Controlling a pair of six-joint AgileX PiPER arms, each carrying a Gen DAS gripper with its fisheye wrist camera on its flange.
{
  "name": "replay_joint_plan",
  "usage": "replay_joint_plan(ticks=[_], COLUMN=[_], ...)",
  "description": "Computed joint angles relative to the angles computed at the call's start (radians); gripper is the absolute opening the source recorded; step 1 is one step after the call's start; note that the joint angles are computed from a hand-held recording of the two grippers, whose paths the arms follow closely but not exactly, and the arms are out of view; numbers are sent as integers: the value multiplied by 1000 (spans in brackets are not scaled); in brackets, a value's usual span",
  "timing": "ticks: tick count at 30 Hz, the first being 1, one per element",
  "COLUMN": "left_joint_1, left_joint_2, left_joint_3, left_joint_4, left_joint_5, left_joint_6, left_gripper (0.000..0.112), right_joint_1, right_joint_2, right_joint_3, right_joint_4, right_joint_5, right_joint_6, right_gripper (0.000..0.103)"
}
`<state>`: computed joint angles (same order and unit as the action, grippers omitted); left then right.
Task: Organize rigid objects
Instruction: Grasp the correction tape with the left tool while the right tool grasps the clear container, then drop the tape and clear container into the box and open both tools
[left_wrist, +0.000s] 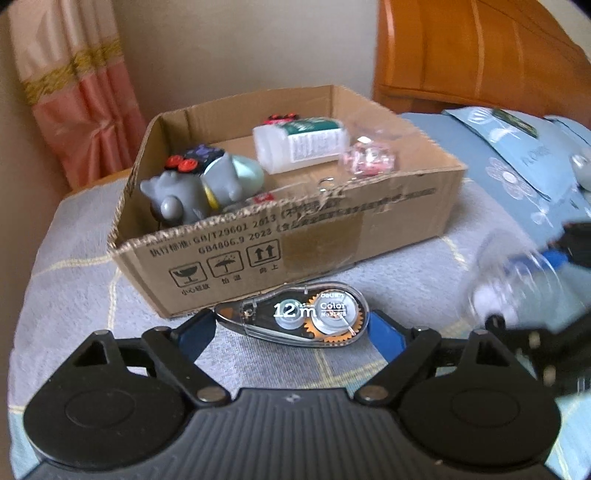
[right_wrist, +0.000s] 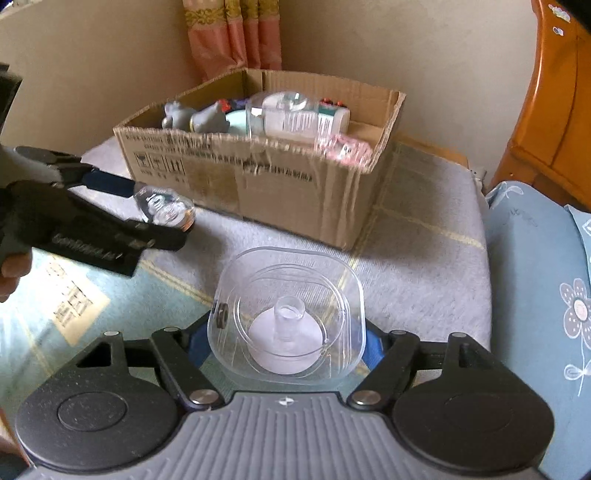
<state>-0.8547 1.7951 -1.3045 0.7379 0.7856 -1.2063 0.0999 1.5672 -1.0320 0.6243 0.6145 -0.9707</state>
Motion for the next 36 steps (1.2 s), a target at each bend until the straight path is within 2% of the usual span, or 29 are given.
replay_joint_plan(ticks=[7, 14, 19, 23, 29, 32, 36], left_joint_1=[21, 106, 186, 267, 327, 342, 336], left_joint_2=[-71, -36, 105, 243, 403, 411, 314], left_joint_3=[-82, -254, -497, -712, -926, -932, -757], left_joint_4=[-107, -162, -194, -278, -215, -244, -248], left_joint_5=[77, 113, 181, 231, 307, 315, 232], left_joint_6=[230, 374, 503, 603, 589, 595, 548], left_gripper=[89, 89, 89, 89, 90, 90, 91], right_joint_1=[-50, -45, -18, 1, 19, 24, 37], right_joint_2=[2, 81, 175, 261, 375, 423, 507], right_joint_3=[-158, -368, -532, -667, -849, -920, -1047], right_joint_4=[8, -9, -56, -99, -147, -152, -170], right_joint_5=[136, 188, 214, 252, 316, 341, 387], right_joint_6=[-7, 48, 128, 200, 298, 325, 375], right_gripper=[80, 80, 80, 80, 80, 80, 80])
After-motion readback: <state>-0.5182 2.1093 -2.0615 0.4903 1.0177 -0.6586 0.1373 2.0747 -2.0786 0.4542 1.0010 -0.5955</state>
